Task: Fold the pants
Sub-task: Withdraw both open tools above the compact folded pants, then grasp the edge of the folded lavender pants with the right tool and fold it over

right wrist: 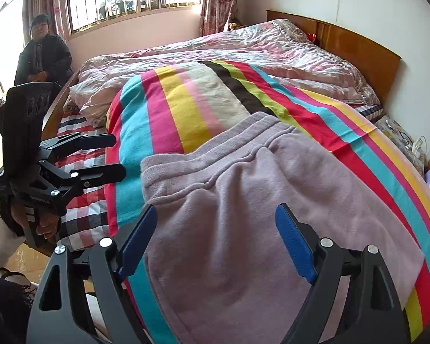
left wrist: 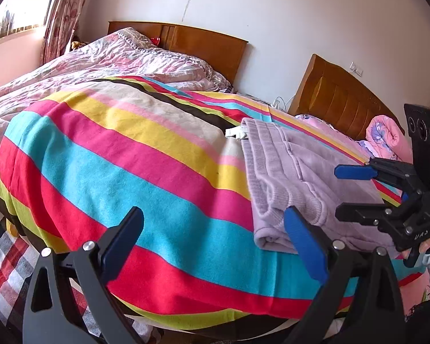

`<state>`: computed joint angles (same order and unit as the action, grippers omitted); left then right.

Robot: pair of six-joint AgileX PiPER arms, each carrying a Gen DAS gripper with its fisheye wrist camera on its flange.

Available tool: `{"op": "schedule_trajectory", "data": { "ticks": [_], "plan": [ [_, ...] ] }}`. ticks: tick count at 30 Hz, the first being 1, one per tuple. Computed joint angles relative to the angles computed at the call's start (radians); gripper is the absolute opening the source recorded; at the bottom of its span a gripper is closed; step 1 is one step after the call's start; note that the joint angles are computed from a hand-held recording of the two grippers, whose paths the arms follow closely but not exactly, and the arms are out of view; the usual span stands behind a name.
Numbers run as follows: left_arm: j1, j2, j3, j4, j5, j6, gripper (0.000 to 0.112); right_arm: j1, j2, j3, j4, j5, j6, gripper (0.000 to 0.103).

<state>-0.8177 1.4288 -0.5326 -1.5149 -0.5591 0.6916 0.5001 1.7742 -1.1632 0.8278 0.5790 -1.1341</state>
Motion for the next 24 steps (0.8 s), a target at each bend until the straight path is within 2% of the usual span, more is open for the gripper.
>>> {"op": "schedule_trajectory", "data": {
  "ticks": [1,3,5,10,17,20,21,22,24],
  "plan": [
    [0.006,-0.01,0.005,-0.012,-0.003,0.009,0.098,0.009,-0.004,0.008,0.05,0.023,-0.051,0.07],
    [0.021,-0.028,0.017,-0.014,0.0,0.009,0.098,0.045,-0.006,0.019,0.044,0.018,-0.059,0.066],
    [0.027,-0.038,0.021,-0.015,-0.001,0.015,0.098,0.076,-0.001,0.033,0.017,-0.033,-0.02,0.051],
    [0.053,-0.044,0.036,0.068,0.048,-0.045,0.098,0.079,0.0,0.062,0.023,-0.104,-0.009,0.03],
    [0.081,0.016,0.002,0.241,0.169,-0.134,0.098,0.107,-0.006,0.093,-0.018,-0.171,-0.04,0.029],
    [0.093,0.063,-0.031,0.195,0.191,-0.071,0.098,0.106,-0.001,0.096,0.011,-0.181,-0.073,0.026],
    [0.099,0.074,-0.036,0.199,0.196,-0.078,0.098,0.102,-0.001,0.1,0.035,-0.182,-0.093,0.025],
    [0.11,0.084,-0.041,0.224,0.208,-0.103,0.098,0.086,-0.005,0.105,0.1,-0.165,-0.145,0.016],
    [0.123,0.099,-0.049,0.262,0.218,-0.139,0.098,0.042,-0.016,0.11,0.226,-0.119,-0.22,0.012]
  ]
}}
